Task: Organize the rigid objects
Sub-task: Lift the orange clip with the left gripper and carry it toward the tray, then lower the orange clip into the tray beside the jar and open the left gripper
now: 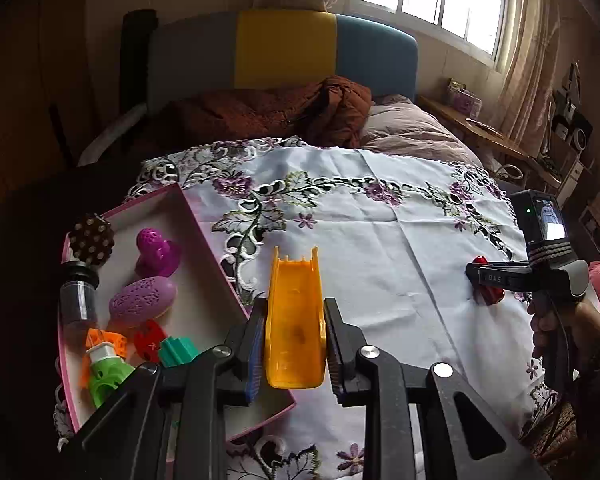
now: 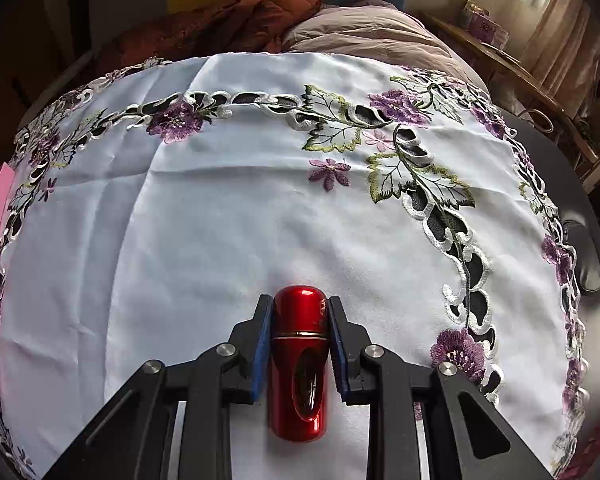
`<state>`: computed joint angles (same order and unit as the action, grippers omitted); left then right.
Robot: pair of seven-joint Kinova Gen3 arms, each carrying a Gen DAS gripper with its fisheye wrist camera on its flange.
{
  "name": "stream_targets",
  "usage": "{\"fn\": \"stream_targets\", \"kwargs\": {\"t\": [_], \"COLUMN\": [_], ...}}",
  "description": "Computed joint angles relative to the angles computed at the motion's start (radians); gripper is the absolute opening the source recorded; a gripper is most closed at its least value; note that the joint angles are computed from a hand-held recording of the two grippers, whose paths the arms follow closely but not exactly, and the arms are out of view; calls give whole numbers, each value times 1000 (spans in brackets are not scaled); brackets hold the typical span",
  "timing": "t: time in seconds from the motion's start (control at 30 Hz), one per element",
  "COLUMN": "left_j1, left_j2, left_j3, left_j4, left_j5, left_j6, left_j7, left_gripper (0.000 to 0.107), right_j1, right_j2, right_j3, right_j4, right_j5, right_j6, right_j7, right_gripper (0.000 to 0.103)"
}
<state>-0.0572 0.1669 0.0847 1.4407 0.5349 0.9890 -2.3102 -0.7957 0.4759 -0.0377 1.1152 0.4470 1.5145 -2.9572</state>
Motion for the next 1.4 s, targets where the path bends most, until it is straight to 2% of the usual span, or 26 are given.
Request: {"fn": "stream_targets", "kwargs": {"t": [0.43, 0.67, 0.87, 1.07, 1.33, 1.4], "left_j1": [-77, -108, -154, -188, -150, -121], "left_j2": [23, 71, 174, 272, 387, 400], "left_j3": [-54, -45, -32, -12, 8, -1], "left_j4": [-4, -55, -194, -345, -521, -533], "left_j5": [-14, -57, -48, -53, -132, -170], "left_j6": [-55, -45, 84, 163, 235, 220], "left_j7": [49, 133, 238, 323, 421, 451], "left_gripper": [26, 26, 26, 26, 26, 26], "right_j1": [-27, -38, -41, -42, -40, -39], "right_j2": [42, 55, 60, 65, 65, 66], "right_j3": [12, 19, 21, 23, 24, 24], "right_j4": [-57, -74, -81, -90, -90, -92], "right_j5": [28, 36, 38, 36, 33, 33], "right_j6": [68, 90, 97, 105, 105, 106], "right_j7": [51, 65, 72, 81, 87, 90], "right_gripper": [26, 26, 26, 26, 26, 26]}}
